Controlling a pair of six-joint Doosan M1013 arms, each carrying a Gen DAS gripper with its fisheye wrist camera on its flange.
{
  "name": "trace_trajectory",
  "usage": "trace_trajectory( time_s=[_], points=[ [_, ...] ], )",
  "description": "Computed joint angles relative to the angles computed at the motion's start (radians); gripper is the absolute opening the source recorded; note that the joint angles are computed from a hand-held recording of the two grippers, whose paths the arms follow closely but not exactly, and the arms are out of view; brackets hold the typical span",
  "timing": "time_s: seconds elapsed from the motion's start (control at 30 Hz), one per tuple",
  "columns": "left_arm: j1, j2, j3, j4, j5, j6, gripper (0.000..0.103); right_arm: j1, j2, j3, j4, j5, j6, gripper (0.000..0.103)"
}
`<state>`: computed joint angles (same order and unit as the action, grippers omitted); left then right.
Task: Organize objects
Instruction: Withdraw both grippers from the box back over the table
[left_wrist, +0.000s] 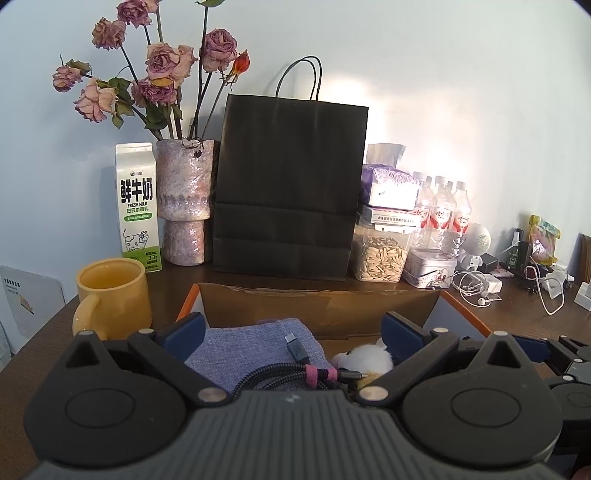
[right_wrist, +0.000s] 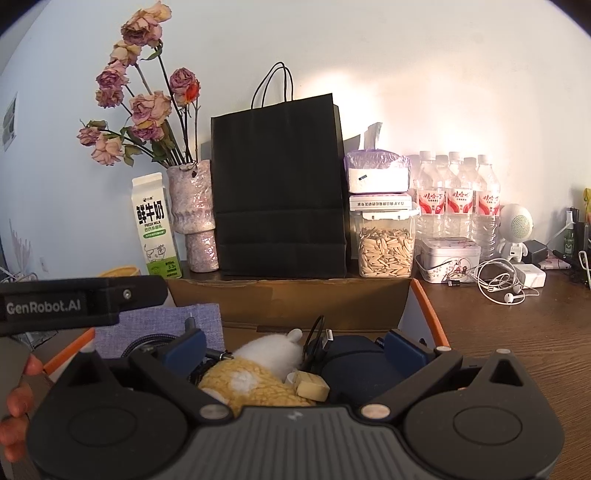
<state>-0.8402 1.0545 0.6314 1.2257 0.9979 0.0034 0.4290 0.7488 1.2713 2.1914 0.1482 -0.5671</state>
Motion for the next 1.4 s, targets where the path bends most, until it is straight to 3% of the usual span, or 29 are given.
trace_trajectory(
  time_s=[0.23, 0.43, 0.63, 0.83, 0.97, 1.4],
  points=[
    [-0.015, -0.027, 0.058, 0.022, 0.005, -0.064, 0.103, -0.001, -0.025, 0.048, 0.200, 0.010, -0.228, 0.103],
    [-0.027, -0.048, 0.100, 0.020, 0.012, -0.095, 0.103, -0.009, -0.058, 0.105, 0.210, 0.048, -0.258, 0.103],
    [-0.042, -0.073, 0.154, 0.012, 0.026, -0.122, 0.103, -0.019, -0.087, 0.153, 0.061, 0.045, -0.103, 0.103],
    [-0.056, -0.101, 0.207, 0.002, 0.035, -0.141, 0.103, -0.033, -0.115, 0.207, 0.023, 0.060, -0.062, 0.103],
    [-0.067, -0.118, 0.239, -0.002, 0.043, -0.151, 0.103, -0.039, -0.124, 0.225, -0.116, 0.046, 0.057, 0.103],
    [-0.088, -0.170, 0.342, -0.067, 0.065, -0.166, 0.103, -0.044, -0.116, 0.214, -1.018, 0.035, 0.913, 0.103]
  ],
)
